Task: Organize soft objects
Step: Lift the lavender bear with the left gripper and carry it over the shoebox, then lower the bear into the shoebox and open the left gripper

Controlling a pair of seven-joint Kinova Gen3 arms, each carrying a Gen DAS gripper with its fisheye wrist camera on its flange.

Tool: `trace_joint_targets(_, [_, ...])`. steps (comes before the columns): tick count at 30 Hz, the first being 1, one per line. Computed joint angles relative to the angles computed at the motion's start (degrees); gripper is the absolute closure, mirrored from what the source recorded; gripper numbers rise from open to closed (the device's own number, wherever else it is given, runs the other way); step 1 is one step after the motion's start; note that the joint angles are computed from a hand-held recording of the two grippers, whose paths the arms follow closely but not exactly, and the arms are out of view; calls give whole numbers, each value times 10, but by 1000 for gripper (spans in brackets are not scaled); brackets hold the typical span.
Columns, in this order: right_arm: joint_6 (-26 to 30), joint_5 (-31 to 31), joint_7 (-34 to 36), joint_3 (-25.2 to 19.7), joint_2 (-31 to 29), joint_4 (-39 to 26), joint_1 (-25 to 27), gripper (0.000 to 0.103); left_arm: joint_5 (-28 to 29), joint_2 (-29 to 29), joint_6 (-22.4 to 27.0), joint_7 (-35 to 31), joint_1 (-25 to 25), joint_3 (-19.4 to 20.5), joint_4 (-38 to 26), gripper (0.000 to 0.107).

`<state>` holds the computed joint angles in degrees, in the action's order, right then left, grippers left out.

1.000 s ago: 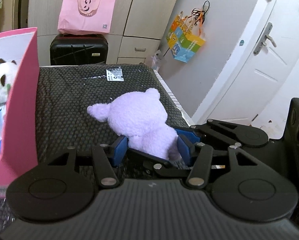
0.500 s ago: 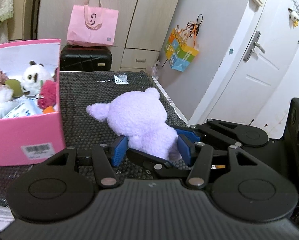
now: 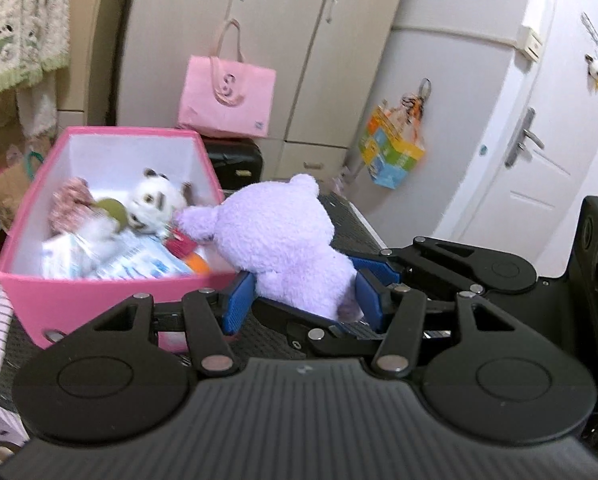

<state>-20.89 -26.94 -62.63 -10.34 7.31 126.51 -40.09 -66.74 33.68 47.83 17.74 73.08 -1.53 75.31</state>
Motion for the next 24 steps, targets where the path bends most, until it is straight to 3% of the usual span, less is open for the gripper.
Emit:
trace_joint_targets(8, [28,74,-66,-1,73,-96,5,45,-17,-39,-16,12,-48,3,60,53])
trace_joint_targets(12, [63,132,-122,-9,112,-157,26,45,-37,-54,-53,35,-87,4,92,53])
trace_joint_targets(17, [93,140,-129,48,154,-225,-23,45,-38,-61,-88,28,-141,10,105,51])
trace_joint_targets(19, [119,148,-142,50,175,-264,-20,45,-25,-58,-96,15,-159,8,98,51])
trace_joint_targets(21, [157,173,-162,24,195,-308,9,45,-18,-59,-110,14,-171,1,99,51])
trace_joint_targets(24, [218,199,-178,31,219,-368,10,45,-15,-57,-145,44,-186,-17,108,51])
